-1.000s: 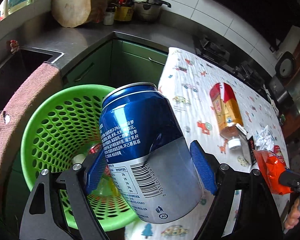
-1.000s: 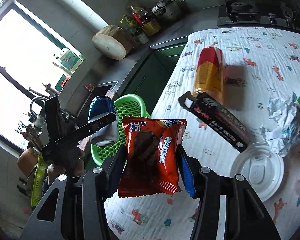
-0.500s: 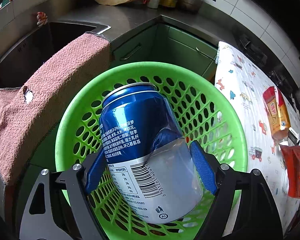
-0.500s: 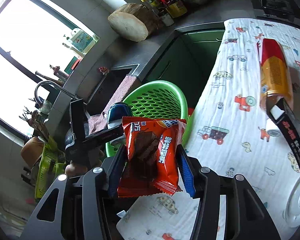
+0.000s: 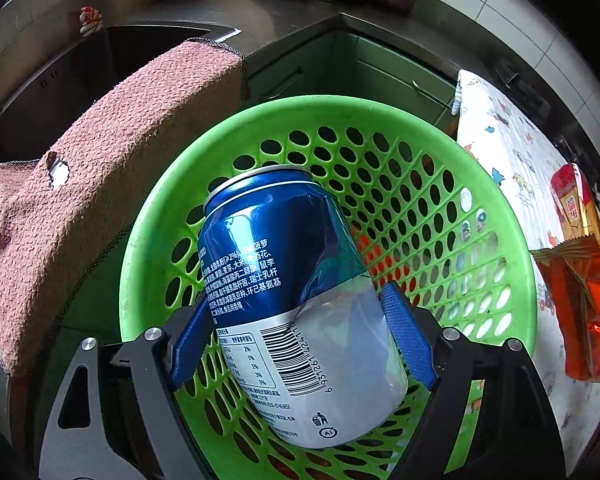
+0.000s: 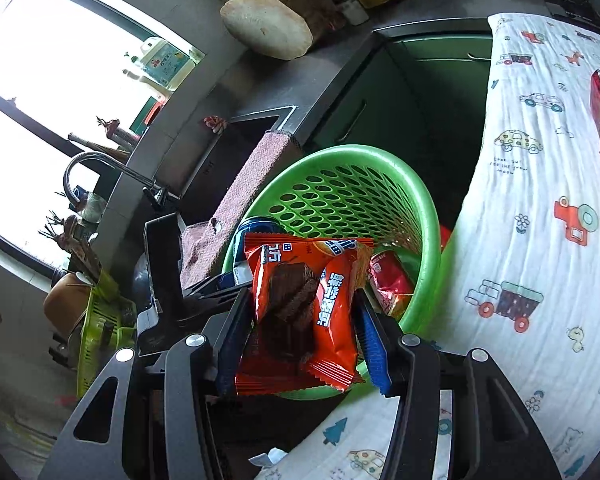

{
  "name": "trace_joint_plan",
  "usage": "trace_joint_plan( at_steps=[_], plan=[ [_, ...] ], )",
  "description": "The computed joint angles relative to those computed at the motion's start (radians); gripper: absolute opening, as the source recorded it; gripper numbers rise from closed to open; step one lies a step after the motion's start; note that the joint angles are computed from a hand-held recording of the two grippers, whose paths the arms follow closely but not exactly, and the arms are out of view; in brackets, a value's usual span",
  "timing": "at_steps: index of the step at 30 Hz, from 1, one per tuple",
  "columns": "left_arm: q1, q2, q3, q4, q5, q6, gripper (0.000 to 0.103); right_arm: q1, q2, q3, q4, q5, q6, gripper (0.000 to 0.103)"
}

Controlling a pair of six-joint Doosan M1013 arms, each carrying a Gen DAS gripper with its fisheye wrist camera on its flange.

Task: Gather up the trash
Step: 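Drop the blue can into the basket with the left gripper while the right carries the wrapper over, then open the right gripper to drop the orange wrapper into the basket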

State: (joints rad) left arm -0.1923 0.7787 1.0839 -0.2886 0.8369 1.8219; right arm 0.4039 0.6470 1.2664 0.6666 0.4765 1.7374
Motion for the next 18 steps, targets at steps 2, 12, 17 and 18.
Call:
trace_joint_plan(
  at_steps=[2,12,17,18],
  plan=[
    [0.0,-0.001,0.003,0.0,-0.001,0.003,0.081,0.0,0.009,-0.011,0.005,0.012,-0.005,0.05],
    [0.006,-0.009,0.017,-0.031,-0.004,0.033,0.084,0.0,0.04,-0.047,0.015,0.029,-0.002,0.05],
    [0.01,-0.018,0.027,-0.045,-0.009,0.039,0.084,0.001,0.043,-0.051,0.007,0.034,0.004,0.05],
    [0.012,-0.02,0.031,-0.049,-0.011,0.04,0.084,0.001,0.046,-0.056,-0.002,0.037,0.011,0.05]
  ],
)
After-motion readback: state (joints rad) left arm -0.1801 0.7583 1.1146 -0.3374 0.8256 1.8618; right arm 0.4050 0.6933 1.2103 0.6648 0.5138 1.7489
